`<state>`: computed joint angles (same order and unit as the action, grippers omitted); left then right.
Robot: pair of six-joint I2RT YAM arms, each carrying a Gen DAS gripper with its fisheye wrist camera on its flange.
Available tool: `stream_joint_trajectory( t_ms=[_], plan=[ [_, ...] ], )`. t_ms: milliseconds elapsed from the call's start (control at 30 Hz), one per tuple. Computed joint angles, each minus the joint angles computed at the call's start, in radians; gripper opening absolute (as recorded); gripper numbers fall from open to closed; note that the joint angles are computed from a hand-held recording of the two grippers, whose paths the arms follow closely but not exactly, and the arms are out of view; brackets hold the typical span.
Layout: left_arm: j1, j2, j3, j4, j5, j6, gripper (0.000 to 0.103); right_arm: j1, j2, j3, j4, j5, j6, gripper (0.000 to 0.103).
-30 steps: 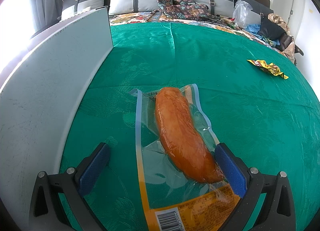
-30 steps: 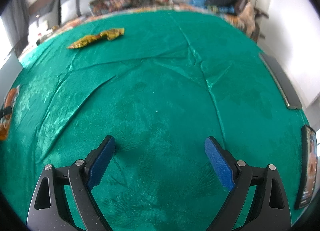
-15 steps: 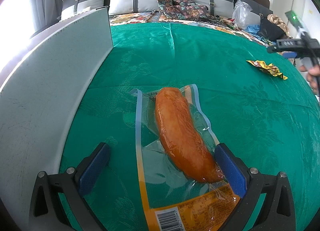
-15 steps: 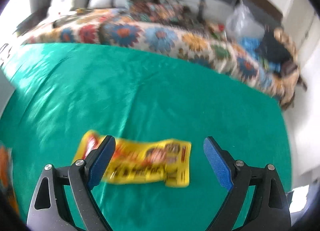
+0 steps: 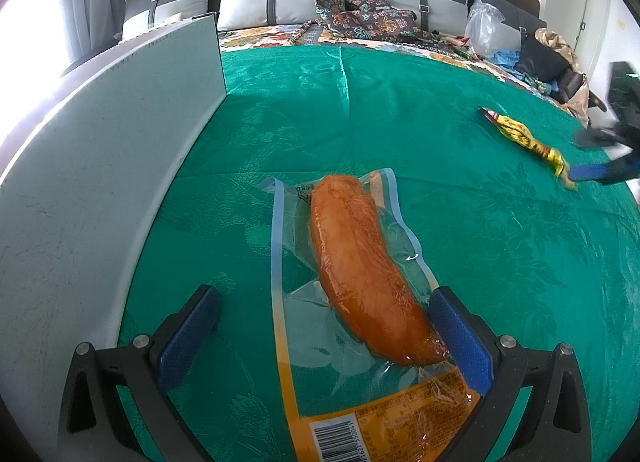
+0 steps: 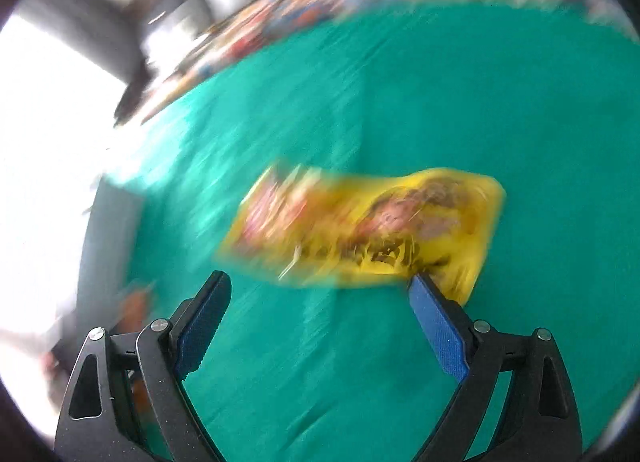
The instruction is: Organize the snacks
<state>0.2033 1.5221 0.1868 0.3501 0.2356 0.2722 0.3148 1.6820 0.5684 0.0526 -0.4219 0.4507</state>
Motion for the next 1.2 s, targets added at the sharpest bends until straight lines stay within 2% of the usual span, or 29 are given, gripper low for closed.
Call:
stream_joint_trajectory(
  t_ms=[33, 67, 133, 167, 200, 333, 433, 500, 567, 600, 633, 667, 700, 733, 767, 800, 833, 867, 967, 1067, 1200],
  plan=[
    [0.001, 0.001, 0.000, 0.001, 0.001, 0.000, 0.103, 0.018, -0.035, -0.018, -0.021, -0.040, -0.020, 0.090],
    [0.001, 0.001, 0.000, 0.001, 0.002, 0.001, 0.103, 0.043, -0.120, -0.046, -0.061, -0.018, -0.066, 0.090],
    [0.001, 0.001, 0.000, 0.001, 0.002, 0.000, 0.103, 0.047, -0.234, -0.055, -0.139, 0.095, -0.096, 0.092],
    [-0.001, 0.001, 0.000, 0.001, 0.002, -0.001, 0.103, 0.037, -0.267, -0.030, -0.198, 0.183, -0.105, 0.092],
    [0.002, 0.002, 0.000, 0.001, 0.003, 0.001, 0.103, 0.028, -0.262, 0.000, -0.226, 0.228, -0.113, 0.093],
    [0.004, 0.002, 0.001, 0.000, 0.006, 0.002, 0.103, 0.083, -0.079, 0.169, -0.277, 0.240, -0.146, 0.093],
    [0.017, -0.001, 0.009, -0.024, 0.022, 0.018, 0.103, 0.208, 0.125, 0.318, -0.310, 0.346, -0.143, 0.092],
    [0.012, -0.017, 0.037, -0.103, 0.009, 0.031, 0.103, 0.274, 0.228, 0.383, -0.370, 0.450, -0.102, 0.093],
    [-0.018, -0.033, 0.070, -0.188, -0.017, 0.007, 0.103, 0.342, 0.222, 0.361, -0.359, 0.548, -0.071, 0.090],
    [-0.039, -0.032, 0.081, -0.210, -0.028, 0.001, 0.103, 0.350, 0.198, 0.330, -0.347, 0.554, -0.049, 0.087],
    [-0.072, -0.030, 0.091, -0.229, -0.043, -0.003, 0.102, 0.356, 0.173, 0.304, -0.347, 0.561, -0.025, 0.070],
    [-0.113, -0.026, 0.097, -0.234, -0.074, -0.003, 0.094, 0.364, 0.138, 0.277, -0.355, 0.571, -0.011, 0.051],
    [-0.131, -0.046, 0.085, -0.220, -0.069, 0.008, 0.084, 0.358, 0.104, 0.257, -0.377, 0.548, 0.003, 0.051],
    [-0.123, -0.057, 0.098, -0.242, -0.028, 0.009, 0.069, 0.348, 0.083, 0.241, -0.392, 0.522, 0.015, 0.051],
    [-0.111, -0.056, 0.120, -0.278, -0.002, 0.008, 0.061, 0.347, 0.043, 0.206, -0.399, 0.515, 0.023, 0.050],
    [-0.094, -0.052, 0.144, -0.315, 0.024, 0.010, 0.058, 0.352, 0.007, 0.176, -0.409, 0.520, 0.026, 0.050],
    [-0.059, -0.046, 0.165, -0.355, 0.072, 0.024, 0.050, 0.351, -0.044, 0.136, -0.410, 0.511, 0.035, 0.050],
    [-0.025, -0.045, 0.176, -0.388, 0.113, 0.038, 0.046, 0.340, -0.111, 0.085, -0.392, 0.474, 0.061, 0.050],
    [0.079, -0.079, 0.164, -0.462, 0.209, 0.075, 0.042, 0.322, -0.379, -0.088, -0.351, 0.358, 0.187, 0.050],
    [0.197, -0.143, 0.129, -0.560, 0.302, 0.143, 0.040, 0.332, -0.582, -0.215, -0.352, 0.298, 0.287, 0.050],
    [0.397, -0.277, 0.124, -0.810, 0.432, 0.310, 0.040, 0.409, -0.772, -0.338, -0.319, 0.248, 0.467, 0.050]
  ],
)
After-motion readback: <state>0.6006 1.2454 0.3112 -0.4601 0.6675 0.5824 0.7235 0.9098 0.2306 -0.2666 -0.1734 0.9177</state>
